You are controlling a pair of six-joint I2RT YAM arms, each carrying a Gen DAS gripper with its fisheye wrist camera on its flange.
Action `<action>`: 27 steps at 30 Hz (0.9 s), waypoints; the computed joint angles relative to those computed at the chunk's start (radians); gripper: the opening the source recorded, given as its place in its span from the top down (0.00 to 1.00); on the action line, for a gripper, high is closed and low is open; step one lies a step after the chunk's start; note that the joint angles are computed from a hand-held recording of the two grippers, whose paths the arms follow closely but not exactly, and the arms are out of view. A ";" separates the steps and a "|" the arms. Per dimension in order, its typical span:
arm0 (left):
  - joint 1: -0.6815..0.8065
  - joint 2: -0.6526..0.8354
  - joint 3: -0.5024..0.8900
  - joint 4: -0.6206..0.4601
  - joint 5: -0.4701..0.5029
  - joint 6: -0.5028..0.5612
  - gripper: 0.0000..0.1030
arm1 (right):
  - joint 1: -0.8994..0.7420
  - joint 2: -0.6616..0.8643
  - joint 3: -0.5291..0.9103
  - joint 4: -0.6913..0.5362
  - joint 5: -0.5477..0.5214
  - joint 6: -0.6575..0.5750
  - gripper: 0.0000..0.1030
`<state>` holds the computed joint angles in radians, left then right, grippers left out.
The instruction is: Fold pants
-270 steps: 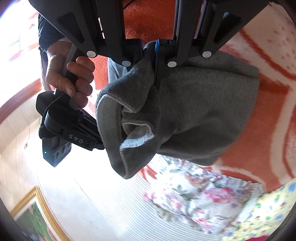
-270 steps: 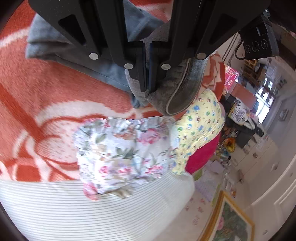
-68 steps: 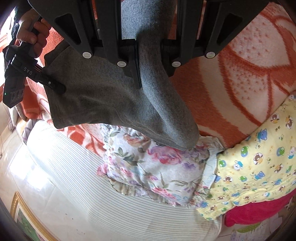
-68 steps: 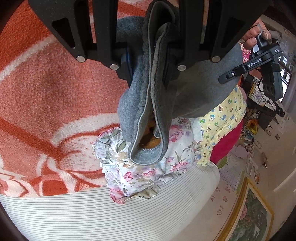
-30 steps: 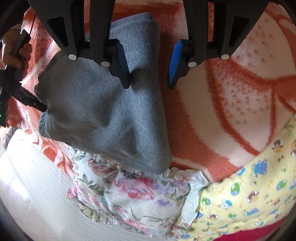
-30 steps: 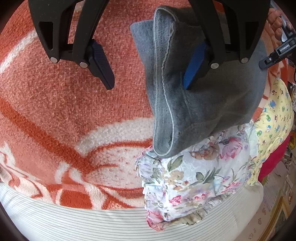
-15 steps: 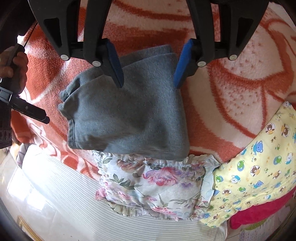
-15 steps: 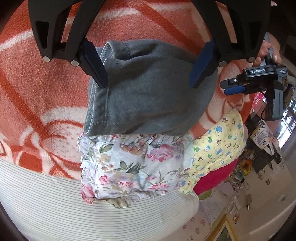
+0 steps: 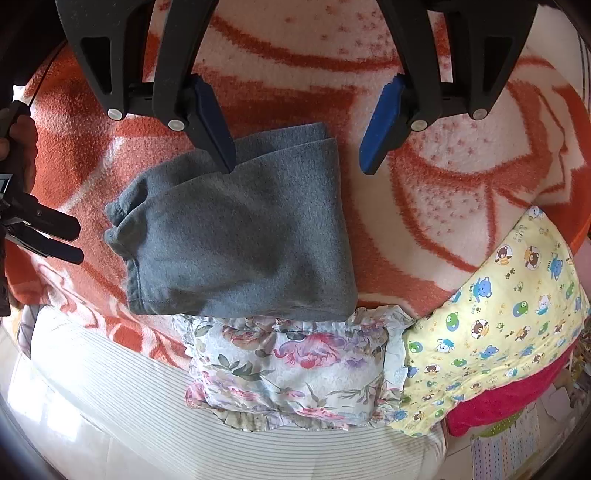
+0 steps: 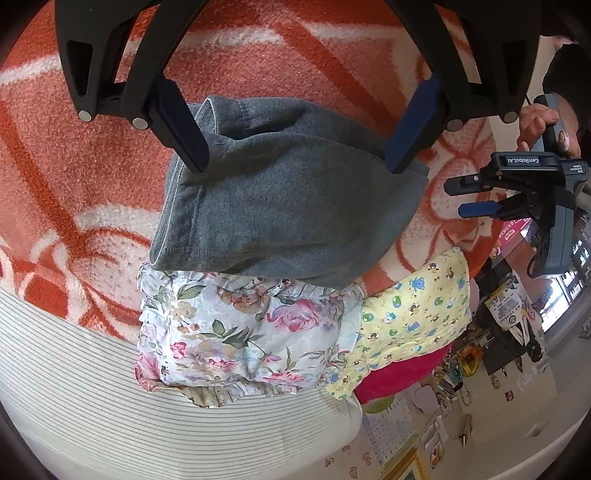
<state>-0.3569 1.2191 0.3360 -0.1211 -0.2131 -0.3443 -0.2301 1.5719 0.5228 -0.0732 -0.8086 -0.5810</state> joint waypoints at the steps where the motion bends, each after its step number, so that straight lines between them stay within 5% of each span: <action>1: -0.007 -0.001 0.001 -0.007 -0.003 -0.003 0.30 | 0.001 -0.001 0.000 -0.009 -0.004 -0.007 0.06; 27: -0.129 0.021 0.004 -0.049 -0.104 -0.059 0.26 | 0.102 -0.041 -0.052 -0.046 0.104 -0.137 0.04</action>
<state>-0.4863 1.2402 0.3401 -0.1701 -0.3173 -0.4035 -0.1279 1.5311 0.4704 -0.1192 -0.7045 -0.7181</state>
